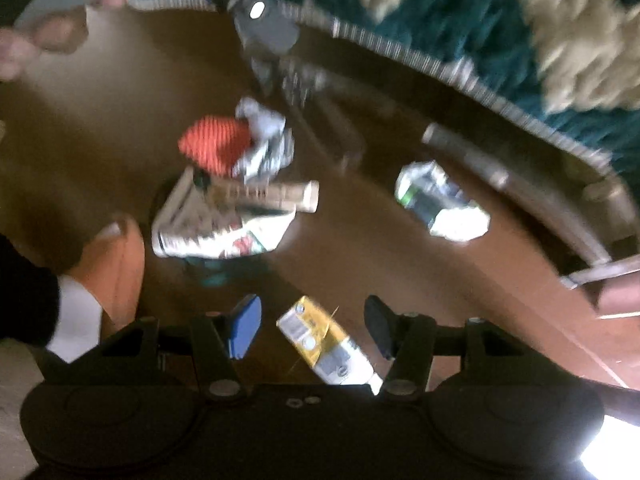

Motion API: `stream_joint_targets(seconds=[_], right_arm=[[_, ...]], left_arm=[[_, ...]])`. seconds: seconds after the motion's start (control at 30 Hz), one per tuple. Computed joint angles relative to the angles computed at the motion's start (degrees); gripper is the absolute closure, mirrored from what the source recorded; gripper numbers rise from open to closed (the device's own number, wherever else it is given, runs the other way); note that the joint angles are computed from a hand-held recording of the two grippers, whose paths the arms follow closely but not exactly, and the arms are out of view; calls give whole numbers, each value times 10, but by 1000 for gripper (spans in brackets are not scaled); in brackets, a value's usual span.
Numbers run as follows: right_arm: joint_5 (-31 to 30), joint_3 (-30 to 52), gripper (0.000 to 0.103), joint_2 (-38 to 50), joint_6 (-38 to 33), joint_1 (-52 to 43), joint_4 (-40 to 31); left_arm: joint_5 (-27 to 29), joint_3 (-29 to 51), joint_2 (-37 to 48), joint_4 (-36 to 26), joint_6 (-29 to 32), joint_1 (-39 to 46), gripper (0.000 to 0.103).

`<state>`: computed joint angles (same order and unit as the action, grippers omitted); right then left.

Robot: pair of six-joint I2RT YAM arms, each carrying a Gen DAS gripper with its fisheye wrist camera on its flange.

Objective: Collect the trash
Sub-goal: 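Grasp the coffee stick with the left tool while the right tool grasps the yellow juice box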

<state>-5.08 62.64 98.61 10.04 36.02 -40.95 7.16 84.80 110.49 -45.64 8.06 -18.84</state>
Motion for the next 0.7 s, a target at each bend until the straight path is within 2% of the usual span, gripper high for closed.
stream_joint_targets(seconds=[0.2,0.43,0.5,0.7], right_arm=[[-15,-24,46,74,-61,6,58],[-32,-50,46,129,-121,7,108],[-33,-57,46,136,-132,10,120],[-31,-70,46,142,-165,19,145]], left_arm=[[10,-65,47,66,49,12,2],[1,-129,100,152,147,8,3],[-2,-143,114,176,174,1,14],[-13,-173,140,237,239,-19,36]])
